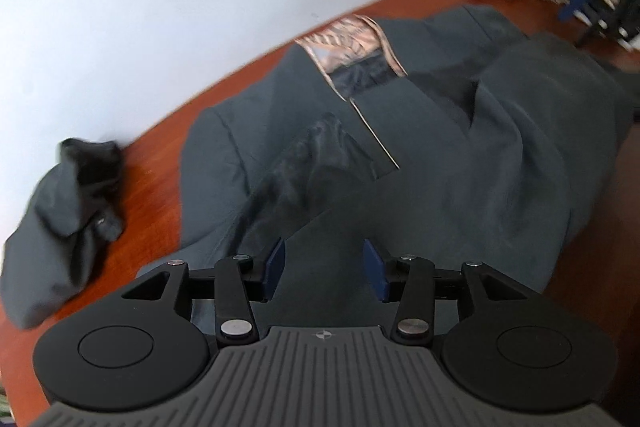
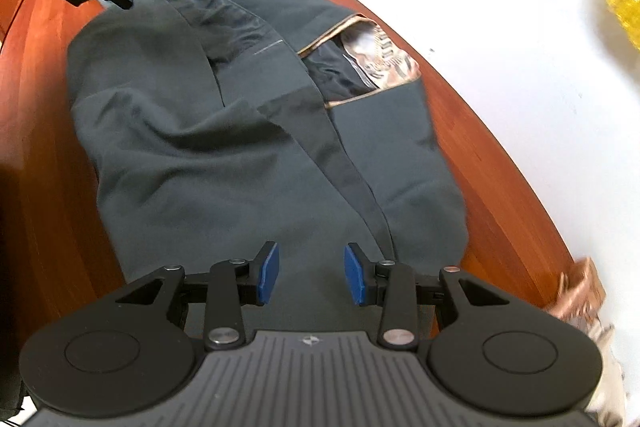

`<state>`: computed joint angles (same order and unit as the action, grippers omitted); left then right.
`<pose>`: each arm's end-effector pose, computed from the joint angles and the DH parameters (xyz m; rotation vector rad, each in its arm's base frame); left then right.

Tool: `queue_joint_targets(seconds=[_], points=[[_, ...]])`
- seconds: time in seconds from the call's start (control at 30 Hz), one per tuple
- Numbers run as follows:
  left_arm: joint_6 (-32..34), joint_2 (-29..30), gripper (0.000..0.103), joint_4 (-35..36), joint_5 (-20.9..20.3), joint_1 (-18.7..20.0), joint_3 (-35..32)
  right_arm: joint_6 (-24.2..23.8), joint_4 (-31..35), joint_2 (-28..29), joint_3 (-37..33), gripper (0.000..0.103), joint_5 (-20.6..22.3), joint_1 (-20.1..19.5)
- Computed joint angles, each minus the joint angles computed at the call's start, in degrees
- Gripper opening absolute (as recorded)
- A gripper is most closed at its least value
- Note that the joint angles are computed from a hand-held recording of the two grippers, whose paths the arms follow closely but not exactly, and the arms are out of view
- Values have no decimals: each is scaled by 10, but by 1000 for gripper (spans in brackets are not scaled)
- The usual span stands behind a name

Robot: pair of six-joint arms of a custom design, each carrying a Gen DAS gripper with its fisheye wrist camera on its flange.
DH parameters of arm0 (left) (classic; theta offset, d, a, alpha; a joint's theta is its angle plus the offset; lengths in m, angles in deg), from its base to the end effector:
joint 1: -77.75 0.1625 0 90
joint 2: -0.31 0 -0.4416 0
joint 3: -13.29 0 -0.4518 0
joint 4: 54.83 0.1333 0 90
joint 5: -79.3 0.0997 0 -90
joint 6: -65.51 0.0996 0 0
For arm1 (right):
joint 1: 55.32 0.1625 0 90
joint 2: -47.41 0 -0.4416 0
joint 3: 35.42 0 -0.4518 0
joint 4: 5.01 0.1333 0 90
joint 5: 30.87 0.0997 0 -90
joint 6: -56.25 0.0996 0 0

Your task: Fold clothes

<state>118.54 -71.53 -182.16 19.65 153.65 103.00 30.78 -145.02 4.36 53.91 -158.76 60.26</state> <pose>0.0099 -0.7142 0.3956 1.2998 2.1715 -0.1802 0.3844 -0.6359 0.0655 1.0433 -2.2492 0.0815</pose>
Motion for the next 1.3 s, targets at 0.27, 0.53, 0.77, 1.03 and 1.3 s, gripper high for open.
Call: queue_joint_targets(seconds=[0.27, 0.53, 0.77, 1.03, 1.3], points=[[78, 63, 47, 96, -26, 20, -82, -32, 44, 50, -68, 43, 29, -25], [79, 127, 47, 193, -33, 35, -165, -57, 85, 99, -141, 50, 57, -53], [60, 168, 47, 267, -46, 48, -226, -78, 145, 138, -204, 56, 88, -75], [64, 165, 21, 256, -60, 54, -221, -65, 198, 152, -230, 35, 133, -89], [81, 106, 5, 186, -86, 49, -160, -54, 128, 109, -161, 6, 122, -71]])
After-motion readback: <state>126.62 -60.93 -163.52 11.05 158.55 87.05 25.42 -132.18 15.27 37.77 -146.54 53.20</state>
